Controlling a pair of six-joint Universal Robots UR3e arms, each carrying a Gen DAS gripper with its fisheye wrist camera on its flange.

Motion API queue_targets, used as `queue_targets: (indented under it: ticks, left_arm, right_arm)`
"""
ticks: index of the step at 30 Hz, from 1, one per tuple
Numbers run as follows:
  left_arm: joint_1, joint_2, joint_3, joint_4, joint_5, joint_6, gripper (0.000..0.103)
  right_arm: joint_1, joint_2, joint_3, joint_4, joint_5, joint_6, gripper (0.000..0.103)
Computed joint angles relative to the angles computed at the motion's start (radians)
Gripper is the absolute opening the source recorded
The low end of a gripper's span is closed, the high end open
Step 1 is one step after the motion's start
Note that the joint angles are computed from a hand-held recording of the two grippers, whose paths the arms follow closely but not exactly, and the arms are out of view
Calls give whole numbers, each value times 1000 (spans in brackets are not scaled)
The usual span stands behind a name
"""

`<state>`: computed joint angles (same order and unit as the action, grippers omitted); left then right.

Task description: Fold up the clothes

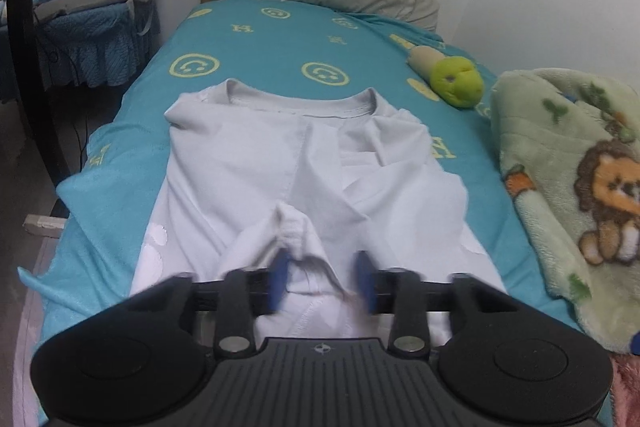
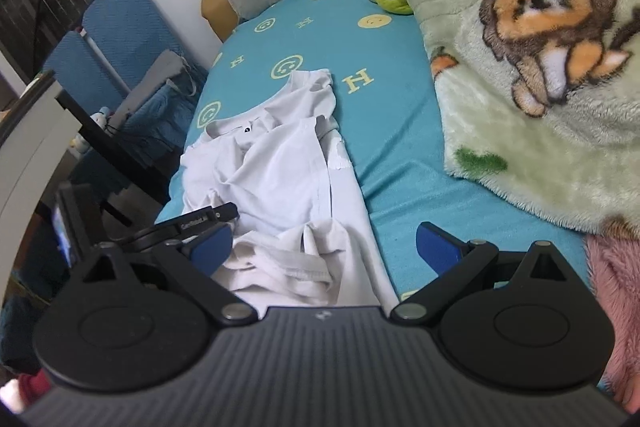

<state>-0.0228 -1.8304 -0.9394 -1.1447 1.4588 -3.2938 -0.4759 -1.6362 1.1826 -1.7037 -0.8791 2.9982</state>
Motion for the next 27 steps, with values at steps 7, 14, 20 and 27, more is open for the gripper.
queue_targets:
  ticks: [7,14,20,27]
  left_arm:
    - [-39,166,26,-127,92,38,83]
    - [16,419,-4,-439,14,-114,88]
    - [288,560,-85,-812,-340,-89,89]
    - [430,645,-327,-857,-487,-182,90]
  right_arm:
    - [-5,-37,15,-19,6,-23,100]
    - [-30,-102,43,5,32,-73,100]
    - [-57,-162,79,16,41,-89,100]
    - [-63,-196,110,14,21,-73,100]
